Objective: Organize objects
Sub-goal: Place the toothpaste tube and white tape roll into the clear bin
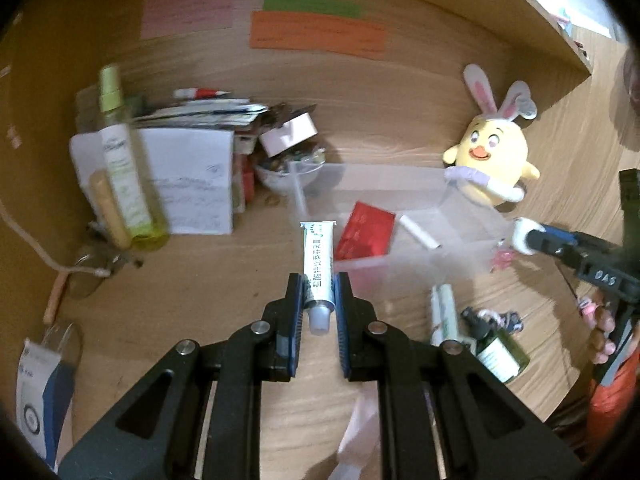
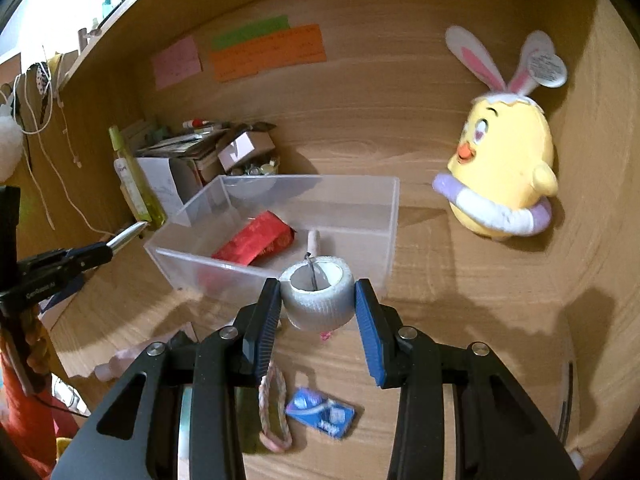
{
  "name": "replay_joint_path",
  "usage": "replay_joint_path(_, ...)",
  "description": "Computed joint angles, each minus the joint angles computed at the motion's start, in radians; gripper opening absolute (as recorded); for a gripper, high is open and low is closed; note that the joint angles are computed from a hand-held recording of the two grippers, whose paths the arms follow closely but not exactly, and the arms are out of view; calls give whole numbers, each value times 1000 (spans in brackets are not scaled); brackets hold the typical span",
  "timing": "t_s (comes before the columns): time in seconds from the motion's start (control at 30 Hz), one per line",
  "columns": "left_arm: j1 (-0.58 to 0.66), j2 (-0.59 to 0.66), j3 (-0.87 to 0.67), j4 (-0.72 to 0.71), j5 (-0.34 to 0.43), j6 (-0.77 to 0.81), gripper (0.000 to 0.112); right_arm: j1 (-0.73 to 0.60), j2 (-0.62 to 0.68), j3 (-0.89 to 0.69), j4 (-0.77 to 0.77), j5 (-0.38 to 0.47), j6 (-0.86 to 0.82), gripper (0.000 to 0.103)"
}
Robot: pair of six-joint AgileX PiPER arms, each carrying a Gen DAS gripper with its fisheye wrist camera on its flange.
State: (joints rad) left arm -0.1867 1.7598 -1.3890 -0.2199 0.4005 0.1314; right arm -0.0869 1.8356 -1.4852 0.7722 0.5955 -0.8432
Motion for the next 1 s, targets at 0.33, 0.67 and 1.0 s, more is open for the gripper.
replay_joint_path(0.33, -28, 245, -394, -20, 225, 34, 15, 36, 187, -283, -183, 118, 199, 34)
replay_joint_path(0.67, -51, 432, -665, 9, 393, 12, 15, 36, 265, -390, -257, 187, 282, 40)
replay_joint_path(1.0, -60, 352, -563, 26, 341, 31, 24, 20, 158, -257, -236, 133, 227, 46)
